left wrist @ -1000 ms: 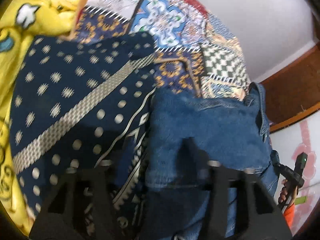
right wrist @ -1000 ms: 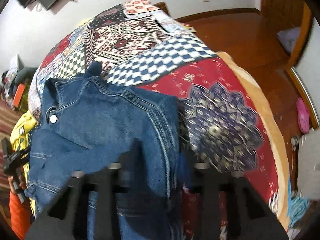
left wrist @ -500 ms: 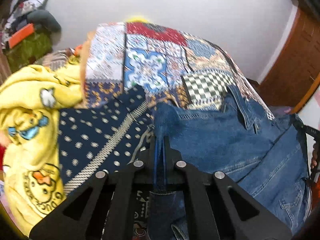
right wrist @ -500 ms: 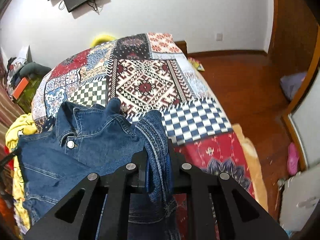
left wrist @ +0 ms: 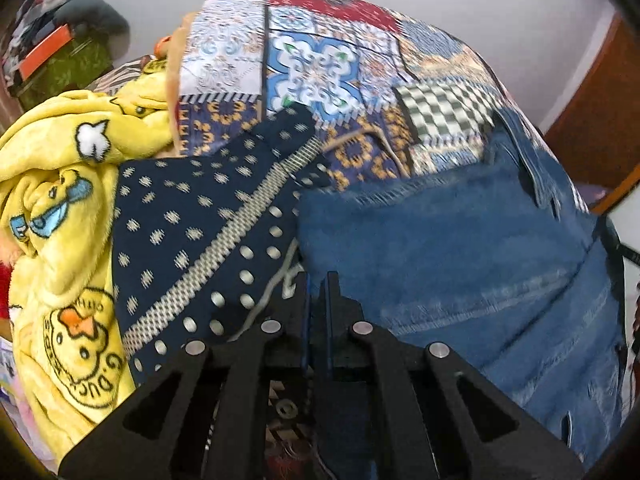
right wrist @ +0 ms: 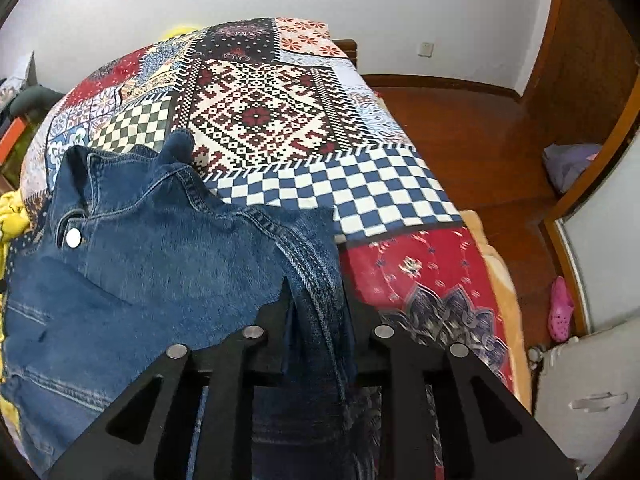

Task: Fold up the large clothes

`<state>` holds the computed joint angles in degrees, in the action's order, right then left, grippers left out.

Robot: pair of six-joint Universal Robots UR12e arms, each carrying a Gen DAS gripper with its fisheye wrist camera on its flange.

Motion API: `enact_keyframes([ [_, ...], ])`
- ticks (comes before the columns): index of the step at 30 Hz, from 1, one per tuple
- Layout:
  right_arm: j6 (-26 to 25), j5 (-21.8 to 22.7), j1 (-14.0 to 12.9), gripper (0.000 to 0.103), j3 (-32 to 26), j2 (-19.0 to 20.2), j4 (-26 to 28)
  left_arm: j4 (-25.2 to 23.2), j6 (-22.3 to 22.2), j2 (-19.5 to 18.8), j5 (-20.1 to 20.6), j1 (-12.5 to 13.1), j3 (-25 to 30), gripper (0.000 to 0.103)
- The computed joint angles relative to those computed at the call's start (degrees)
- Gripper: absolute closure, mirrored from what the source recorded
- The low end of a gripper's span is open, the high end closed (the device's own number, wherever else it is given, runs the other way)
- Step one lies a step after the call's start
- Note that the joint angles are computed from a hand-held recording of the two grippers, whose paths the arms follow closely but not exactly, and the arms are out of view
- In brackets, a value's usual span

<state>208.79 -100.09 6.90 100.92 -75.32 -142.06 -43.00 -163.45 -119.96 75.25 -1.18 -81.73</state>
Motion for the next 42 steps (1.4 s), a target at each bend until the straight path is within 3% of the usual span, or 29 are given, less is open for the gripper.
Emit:
enact_keyframes([
  [2, 0.8, -0.9, 0.4, 0.079, -0.5, -0.9, 2.9, 0.2, 1.6, 1.0, 0.7, -0.4, -1.0, 0.093],
  [5, 0.8, 0.2, 0.7, 0.066, -0.1, -2.8, 3.1, 1.9, 3.9, 3.1, 1.3, -1.0, -3.0, 0.079],
  [7, 0.8, -0.1, 1.3, 0.043, 0.3, -4.1, 2.3, 3.3, 5.1, 4.9, 0.6, -1.1, -4.8, 0.058],
  [10, 0.7, -3.1, 3.0, 0.018, 1.0, -6.3, 0.2, 6.2, 6.0, 8.0, -0.3, -1.2, -7.6, 0.047],
  [14, -0.6, -4.7, 5.3, 0.017, 1.9, -9.0, -1.7, 9.3, 5.8, 11.7, -2.0, -1.0, -11.0, 0.029],
  [16, -1.0, -5.1, 6.2, 0.016, 2.3, -9.9, -2.2, 11.1, 5.3, 13.6, -3.0, -0.7, -12.8, 0.014],
  [18, -1.5, -5.6, 7.3, 0.015, 2.9, -10.8, -2.7, 13.2, 4.9, 15.6, -4.1, -0.2, -15.0, 0.009],
  [24, -2.8, -5.3, 10.1, 0.01, 5.8, -13.0, -4.3, 14.5, 6.8, 20.2, -6.0, 1.4, -20.8, 0.007],
  [29, -0.3, -4.4, 11.4, 0.009, 8.7, -14.4, -3.5, 12.1, 7.0, 22.4, -7.0, 3.2, -24.5, 0.007],
  [32, 2.2, -2.9, 11.8, 0.009, 10.8, -15.3, -2.1, 5.1, 7.5, 22.6, -8.9, 4.8, -25.4, 0.007],
  [36, 4.4, 0.5, 11.4, 0.009, 13.1, -16.9, 0.2, -2.0, 4.5, 21.6, -8.5, 6.3, -26.0, 0.007],
  [42, 9.5, 7.0, 9.6, 0.009, 16.9, -18.9, 1.7, -10.1, 1.8, 20.8, -13.9, 8.7, -28.1, 0.007],
])
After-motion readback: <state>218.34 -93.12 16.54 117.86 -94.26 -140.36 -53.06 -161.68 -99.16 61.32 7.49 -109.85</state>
